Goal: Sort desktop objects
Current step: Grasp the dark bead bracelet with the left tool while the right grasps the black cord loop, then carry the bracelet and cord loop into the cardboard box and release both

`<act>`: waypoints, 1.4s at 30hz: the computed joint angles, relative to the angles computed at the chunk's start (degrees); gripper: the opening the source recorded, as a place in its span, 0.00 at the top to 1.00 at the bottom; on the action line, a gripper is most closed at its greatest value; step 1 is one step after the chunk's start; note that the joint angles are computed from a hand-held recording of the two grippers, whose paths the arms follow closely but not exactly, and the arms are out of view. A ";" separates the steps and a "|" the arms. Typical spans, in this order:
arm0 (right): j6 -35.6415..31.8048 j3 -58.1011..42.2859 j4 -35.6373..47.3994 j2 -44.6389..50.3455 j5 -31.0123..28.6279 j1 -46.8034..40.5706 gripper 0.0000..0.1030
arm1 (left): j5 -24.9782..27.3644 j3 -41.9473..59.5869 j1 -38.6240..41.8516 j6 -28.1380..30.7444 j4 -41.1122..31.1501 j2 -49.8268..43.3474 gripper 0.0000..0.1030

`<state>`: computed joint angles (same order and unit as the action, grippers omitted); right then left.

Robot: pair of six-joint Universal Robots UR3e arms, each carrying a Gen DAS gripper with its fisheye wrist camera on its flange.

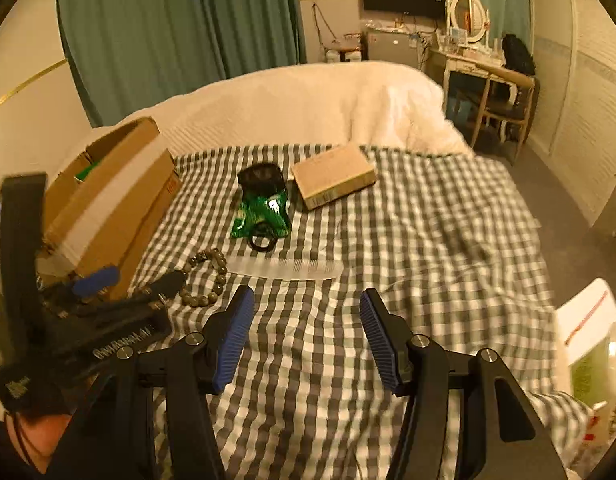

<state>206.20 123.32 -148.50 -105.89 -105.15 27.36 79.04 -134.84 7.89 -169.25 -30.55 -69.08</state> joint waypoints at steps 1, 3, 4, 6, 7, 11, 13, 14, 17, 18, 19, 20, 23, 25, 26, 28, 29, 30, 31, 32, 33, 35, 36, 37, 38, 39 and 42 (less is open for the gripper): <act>-1.21 0.81 -2.47 1.26 1.42 -1.27 0.47 | 0.03 -1.26 0.20 -0.20 2.88 -1.42 0.14; -2.92 1.54 -8.46 5.75 3.56 -2.83 0.47 | 0.04 -2.00 0.68 -0.45 7.03 -5.48 0.14; -3.61 1.54 -11.56 8.24 4.66 -3.49 0.47 | 0.14 -1.84 0.70 -0.46 8.85 -8.35 0.14; -5.68 0.19 -16.65 13.67 8.22 -5.71 0.47 | -0.25 -1.75 1.06 -0.08 12.02 -13.00 0.17; -6.68 -0.99 -18.52 16.55 9.54 -6.50 0.47 | -1.27 -2.22 1.83 0.16 13.55 -14.20 0.18; -9.90 -7.77 -23.82 27.03 14.43 -8.90 0.47 | -4.31 -3.97 3.77 1.24 19.07 -16.11 0.55; -9.73 -8.93 -28.01 31.53 17.76 -10.43 0.47 | -2.81 -2.33 3.27 0.64 19.08 -18.61 0.79; -9.41 -8.87 -29.74 33.33 19.68 -11.33 0.47 | -3.98 -2.53 4.24 0.33 19.23 -18.61 0.82; -9.62 -8.47 -32.61 37.48 24.24 -13.81 0.52 | -5.35 -2.17 5.38 -0.54 18.82 -18.95 0.88; -9.59 -8.88 -33.14 38.66 24.79 -14.15 0.61 | -5.14 -1.84 5.02 -0.76 18.87 -19.26 0.88; -9.54 -9.35 -33.05 39.72 26.16 -14.90 0.66 | -5.00 -1.79 4.71 -0.72 19.20 -19.42 0.89; -9.56 -9.63 -33.46 40.61 27.29 -15.35 0.73 | -4.90 -1.83 4.50 -0.65 19.65 -19.68 0.89; -10.22 -10.48 -33.07 41.56 25.89 -14.38 0.95 | -6.04 -2.21 5.14 -0.72 20.31 -19.93 0.89; -10.02 -10.22 -33.12 41.31 25.53 -14.38 0.96 | -7.22 -2.25 5.97 -1.00 19.28 -19.22 0.89; -9.89 -9.67 -33.13 40.62 25.94 -14.62 0.97 | -7.64 -2.52 6.39 -0.96 18.38 -18.08 0.89; -9.80 -8.99 -33.07 39.15 24.65 -14.29 0.97 | -8.38 -2.90 6.81 -0.63 17.17 -16.01 0.89; -9.82 -8.47 -33.03 37.99 23.86 -14.03 0.97 | -8.72 -3.08 6.98 -0.42 16.50 -14.75 0.89; -9.90 -8.02 -33.18 37.15 23.60 -14.03 0.97 | -9.02 -3.20 7.02 -0.17 15.63 -13.19 0.89; -9.85 -7.45 -33.29 35.95 23.32 -13.88 0.97 | -9.77 -3.49 7.29 0.30 14.74 -11.17 0.89; -9.88 -7.01 -32.86 34.08 22.58 -13.33 0.97 | -10.27 -3.44 7.39 0.67 13.55 -9.43 0.89; -9.88 -7.01 -32.86 34.08 22.58 -13.33 0.97 | -10.97 -3.24 7.62 1.05 11.85 -7.14 0.89; -10.00 -6.22 -31.46 31.34 20.88 -12.32 0.97 | -13.20 -2.73 8.89 1.98 8.19 -2.83 0.89; -10.19 -5.62 -30.53 29.83 20.65 -12.33 0.97 | -14.10 -2.51 9.45 2.37 6.81 -0.99 0.89; -9.27 -3.55 -29.91 26.58 18.65 -11.19 0.97 | -15.14 -2.09 10.10 2.68 5.18 0.66 0.89; -9.77 -3.67 -28.27 25.74 19.56 -11.70 0.97 | -16.30 -1.48 10.89 3.02 3.03 2.10 0.89; -9.23 -2.79 -27.17 23.65 18.75 -11.12 0.97 | -18.15 -1.12 12.31 3.26 0.46 4.40 0.89; -7.19 -1.84 -20.62 16.66 14.37 -8.00 0.97 | -21.76 0.35 15.48 4.95 -6.07 9.91 0.89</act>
<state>199.01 121.48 -169.12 -89.23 -90.77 19.36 57.28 -134.49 23.37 -164.30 -36.62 -59.17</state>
